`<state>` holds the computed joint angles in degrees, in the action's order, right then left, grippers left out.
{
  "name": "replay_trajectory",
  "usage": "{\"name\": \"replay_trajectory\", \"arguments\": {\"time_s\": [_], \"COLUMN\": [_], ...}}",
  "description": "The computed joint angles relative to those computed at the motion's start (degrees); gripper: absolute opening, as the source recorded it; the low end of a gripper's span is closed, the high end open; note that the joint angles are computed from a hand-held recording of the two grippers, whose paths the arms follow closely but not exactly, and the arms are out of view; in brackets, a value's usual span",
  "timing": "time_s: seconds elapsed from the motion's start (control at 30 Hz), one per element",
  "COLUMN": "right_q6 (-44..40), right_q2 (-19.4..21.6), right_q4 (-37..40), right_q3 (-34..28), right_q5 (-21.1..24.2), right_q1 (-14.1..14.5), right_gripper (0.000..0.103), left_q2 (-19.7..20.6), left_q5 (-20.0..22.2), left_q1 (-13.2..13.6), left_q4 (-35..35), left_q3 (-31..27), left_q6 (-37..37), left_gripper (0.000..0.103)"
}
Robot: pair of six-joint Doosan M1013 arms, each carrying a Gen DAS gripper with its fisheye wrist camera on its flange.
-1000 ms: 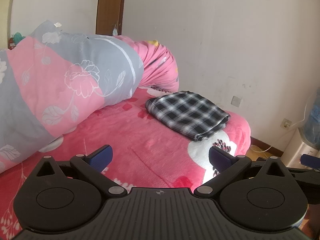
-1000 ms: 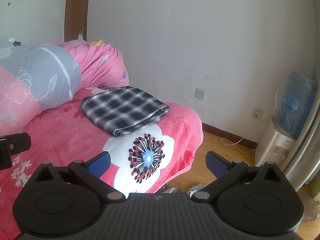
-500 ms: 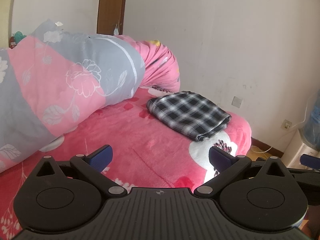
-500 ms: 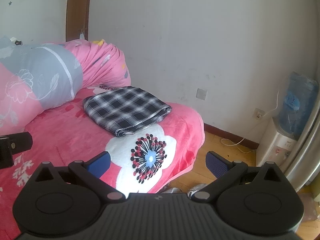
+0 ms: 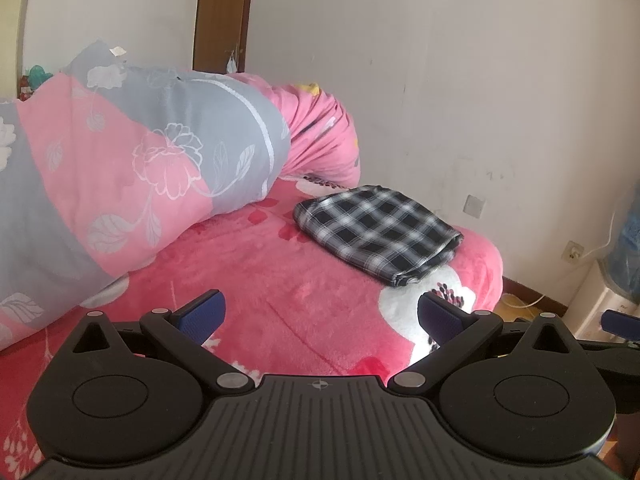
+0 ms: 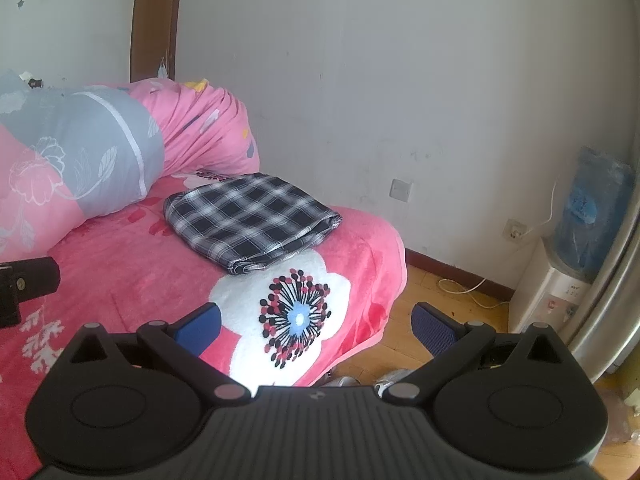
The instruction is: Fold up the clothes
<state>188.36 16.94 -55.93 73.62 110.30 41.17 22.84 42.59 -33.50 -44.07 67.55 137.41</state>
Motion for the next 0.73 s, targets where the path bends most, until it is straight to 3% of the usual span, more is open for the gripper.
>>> {"name": "replay_trajectory", "arguments": {"time_s": [0.73], "right_q6": [-0.13], "right_q2": [-0.04], "right_q4": [0.19], "right_q3": [0.04], "right_q5": [-0.07], "right_q1": [0.07], "right_gripper": [0.103], "left_q2": [-0.17], "left_q5": [0.1], "left_q1": [-0.19], "left_q4": [0.25], "left_q3": [0.1], "left_q6": [-0.37], "left_gripper": [0.103]}}
